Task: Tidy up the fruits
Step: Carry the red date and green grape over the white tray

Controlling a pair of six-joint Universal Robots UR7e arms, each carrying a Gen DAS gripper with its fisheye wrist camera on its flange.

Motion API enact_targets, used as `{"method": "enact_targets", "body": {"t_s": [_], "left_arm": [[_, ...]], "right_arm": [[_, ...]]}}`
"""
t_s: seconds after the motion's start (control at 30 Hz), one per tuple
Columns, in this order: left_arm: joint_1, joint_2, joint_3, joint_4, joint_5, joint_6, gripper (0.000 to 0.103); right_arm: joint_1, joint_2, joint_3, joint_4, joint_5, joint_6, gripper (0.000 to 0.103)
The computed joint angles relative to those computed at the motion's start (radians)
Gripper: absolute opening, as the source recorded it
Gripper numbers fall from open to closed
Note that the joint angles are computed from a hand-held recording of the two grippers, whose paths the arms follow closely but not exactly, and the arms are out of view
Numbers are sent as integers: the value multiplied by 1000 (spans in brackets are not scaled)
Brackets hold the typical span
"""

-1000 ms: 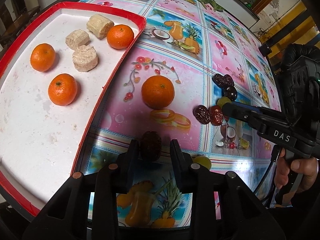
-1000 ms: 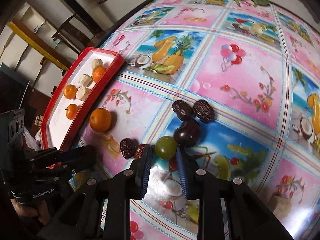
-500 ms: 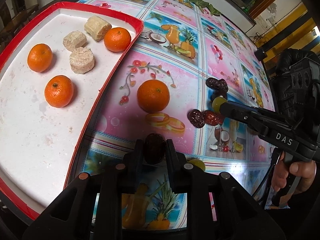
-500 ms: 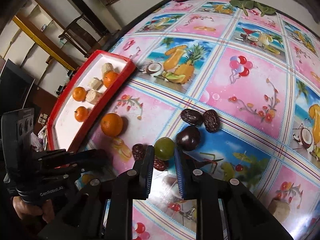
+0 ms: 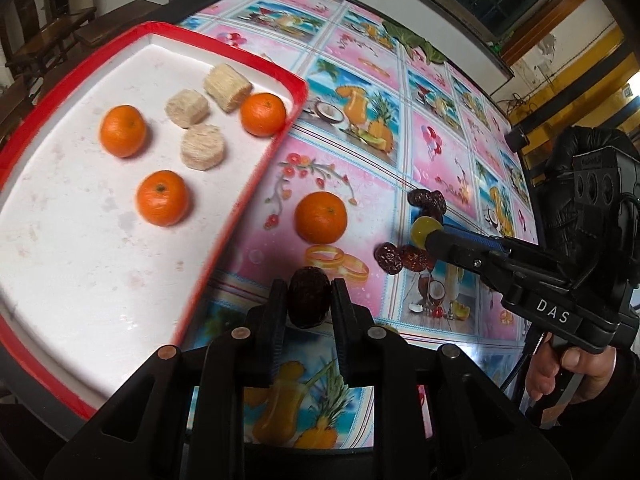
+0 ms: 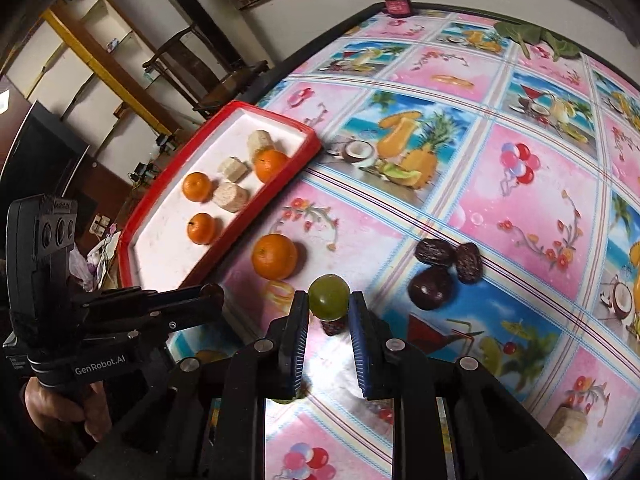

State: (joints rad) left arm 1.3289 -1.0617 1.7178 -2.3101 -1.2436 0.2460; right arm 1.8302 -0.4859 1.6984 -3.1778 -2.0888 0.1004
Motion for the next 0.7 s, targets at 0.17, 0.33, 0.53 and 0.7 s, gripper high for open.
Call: {"method": "enact_targets", "body": {"t_s": [0.17, 0.33, 0.53, 0.7], "left_arm": [[12, -26, 0, -11, 4, -13, 19], [30, -43, -7, -29, 14, -32, 19], [44, -56, -8, -44, 23, -44, 19], [57, -62, -10, -50, 35, -53, 19]], "right_arm": [[12, 11, -21, 11, 14, -16, 20], [21, 25, -50, 33, 27, -36, 20], [34, 49, -92, 59, 46, -57, 20], [43, 74, -136, 98, 61, -76, 20]]}}
